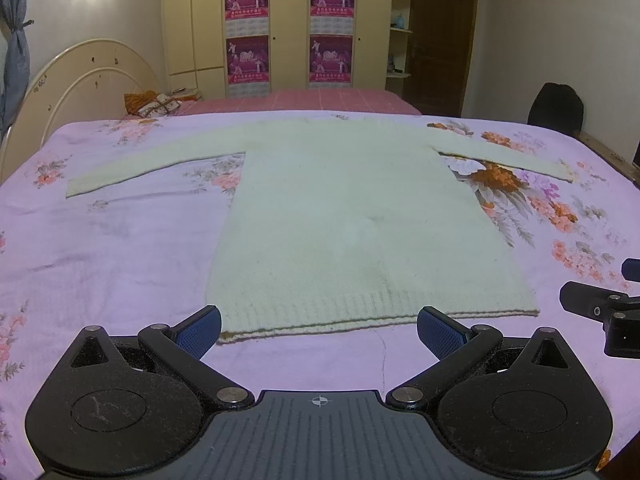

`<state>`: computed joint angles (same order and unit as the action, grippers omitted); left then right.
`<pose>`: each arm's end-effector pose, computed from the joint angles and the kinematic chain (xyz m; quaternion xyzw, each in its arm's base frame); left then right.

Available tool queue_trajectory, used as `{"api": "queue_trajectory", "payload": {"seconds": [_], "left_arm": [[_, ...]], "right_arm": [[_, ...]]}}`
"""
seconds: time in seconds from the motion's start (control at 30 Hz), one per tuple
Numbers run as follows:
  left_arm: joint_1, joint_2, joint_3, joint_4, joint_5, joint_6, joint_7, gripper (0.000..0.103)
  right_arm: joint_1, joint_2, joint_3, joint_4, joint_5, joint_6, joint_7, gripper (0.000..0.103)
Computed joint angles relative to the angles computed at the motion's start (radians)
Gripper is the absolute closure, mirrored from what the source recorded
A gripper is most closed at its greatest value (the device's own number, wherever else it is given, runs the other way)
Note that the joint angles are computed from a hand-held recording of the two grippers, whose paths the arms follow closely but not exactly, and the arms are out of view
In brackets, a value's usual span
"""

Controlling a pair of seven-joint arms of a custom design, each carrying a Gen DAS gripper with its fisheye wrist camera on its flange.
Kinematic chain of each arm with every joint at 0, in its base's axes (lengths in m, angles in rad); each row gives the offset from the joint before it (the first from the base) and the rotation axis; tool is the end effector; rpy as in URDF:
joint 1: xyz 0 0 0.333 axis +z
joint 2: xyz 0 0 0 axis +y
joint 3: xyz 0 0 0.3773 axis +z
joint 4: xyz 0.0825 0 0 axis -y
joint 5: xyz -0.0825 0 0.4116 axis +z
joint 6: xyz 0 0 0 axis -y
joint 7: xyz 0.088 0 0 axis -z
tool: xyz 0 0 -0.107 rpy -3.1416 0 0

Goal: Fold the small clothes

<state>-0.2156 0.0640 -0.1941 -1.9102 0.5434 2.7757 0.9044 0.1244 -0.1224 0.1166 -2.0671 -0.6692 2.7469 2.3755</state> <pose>0.5911 -0.2775 0.6026 -0.5866 0.6933 -0.3217 0.2678 0.5606 0.1671 0.6240 -0.6222 0.6484 -0.3278 0.2916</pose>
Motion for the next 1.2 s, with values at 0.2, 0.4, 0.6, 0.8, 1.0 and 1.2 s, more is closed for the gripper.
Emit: {"api": "queue_trajectory", "payload": {"seconds": [0.2,0.4,0.6,0.8,1.0,1.2], "left_arm": [[0.000,0.002,0.000,0.003,-0.002,-0.003,0.002,0.000],[0.000,0.003,0.002,0.002,0.004,-0.002,-0.007,0.000],[0.001,0.003,0.003,-0.001,0.008,0.002,-0.011,0.000],[0.001,0.004,0.003,0.000,0.008,0.002,-0.010,0.000],[0.001,0.004,0.003,-0.001,0.010,0.001,-0.012,0.000],[0.001,0.005,0.003,-0.001,0.009,0.002,-0.011,0.000]], "right_arm": [[0.002,0.003,-0.001,0.002,-0.002,0.000,0.002,0.001],[0.002,0.005,-0.002,0.002,-0.003,0.001,0.002,0.001],[0.003,0.004,-0.003,0.003,-0.003,0.000,0.002,0.001],[0.003,0.005,-0.004,0.002,-0.009,0.002,0.007,0.001],[0.001,0.003,-0.003,-0.003,-0.005,0.006,0.004,0.001],[0.000,0.003,-0.002,-0.002,-0.008,0.004,0.007,0.001]]}}
